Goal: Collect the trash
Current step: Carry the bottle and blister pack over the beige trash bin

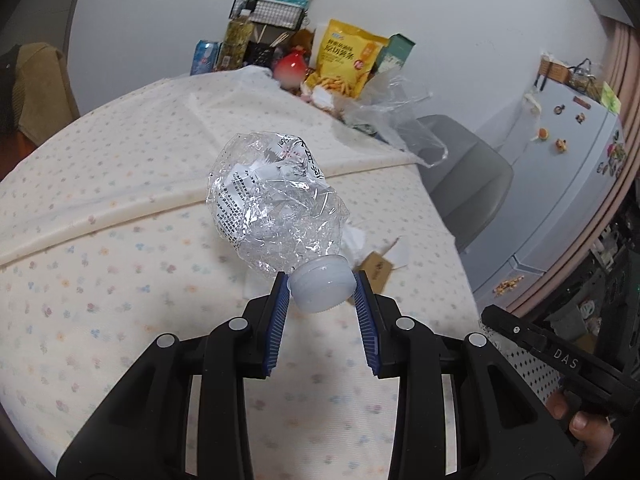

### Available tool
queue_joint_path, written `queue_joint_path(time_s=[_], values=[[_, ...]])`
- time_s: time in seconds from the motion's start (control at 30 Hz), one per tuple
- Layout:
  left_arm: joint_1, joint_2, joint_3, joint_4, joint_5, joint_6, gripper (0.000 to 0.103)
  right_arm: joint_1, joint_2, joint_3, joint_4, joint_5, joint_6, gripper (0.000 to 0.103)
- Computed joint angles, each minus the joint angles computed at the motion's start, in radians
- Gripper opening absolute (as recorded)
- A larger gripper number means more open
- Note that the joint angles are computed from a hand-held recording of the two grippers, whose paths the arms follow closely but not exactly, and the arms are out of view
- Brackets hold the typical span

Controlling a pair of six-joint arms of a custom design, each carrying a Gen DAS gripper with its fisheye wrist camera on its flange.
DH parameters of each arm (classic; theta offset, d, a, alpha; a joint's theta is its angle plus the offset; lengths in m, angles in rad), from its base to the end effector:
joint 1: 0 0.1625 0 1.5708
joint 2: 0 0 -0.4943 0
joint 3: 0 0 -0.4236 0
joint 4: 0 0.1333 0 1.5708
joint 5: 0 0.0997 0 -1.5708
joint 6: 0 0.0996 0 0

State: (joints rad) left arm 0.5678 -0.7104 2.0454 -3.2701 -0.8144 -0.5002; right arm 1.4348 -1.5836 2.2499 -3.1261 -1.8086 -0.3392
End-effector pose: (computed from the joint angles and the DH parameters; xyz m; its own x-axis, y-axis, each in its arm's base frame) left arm -0.3912 -0.4887 0.0408 -0.9019 0.1817 -0.3918 0.4048 0.6719 -0.6202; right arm 0.0458 -0.4753 0.4114 -0.9131 0.0874 0.3983 -0.2316 0.6929 -0.6828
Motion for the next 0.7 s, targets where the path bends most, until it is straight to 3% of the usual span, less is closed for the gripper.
queue_joint_path(time_s=[0.33, 0.7], values=[[-0.044, 0.064, -0.076, 0.038, -0.083, 0.037, 0.033, -0.103, -0.177, 0.061, -0.001, 0.063, -0.012, 0.024], [-0.103, 0.191, -0.227, 0.132, -0.229, 0.098, 0.033, -0.356, -0.368, 0.099, 0.071, 0.186, -0.011, 0.024]])
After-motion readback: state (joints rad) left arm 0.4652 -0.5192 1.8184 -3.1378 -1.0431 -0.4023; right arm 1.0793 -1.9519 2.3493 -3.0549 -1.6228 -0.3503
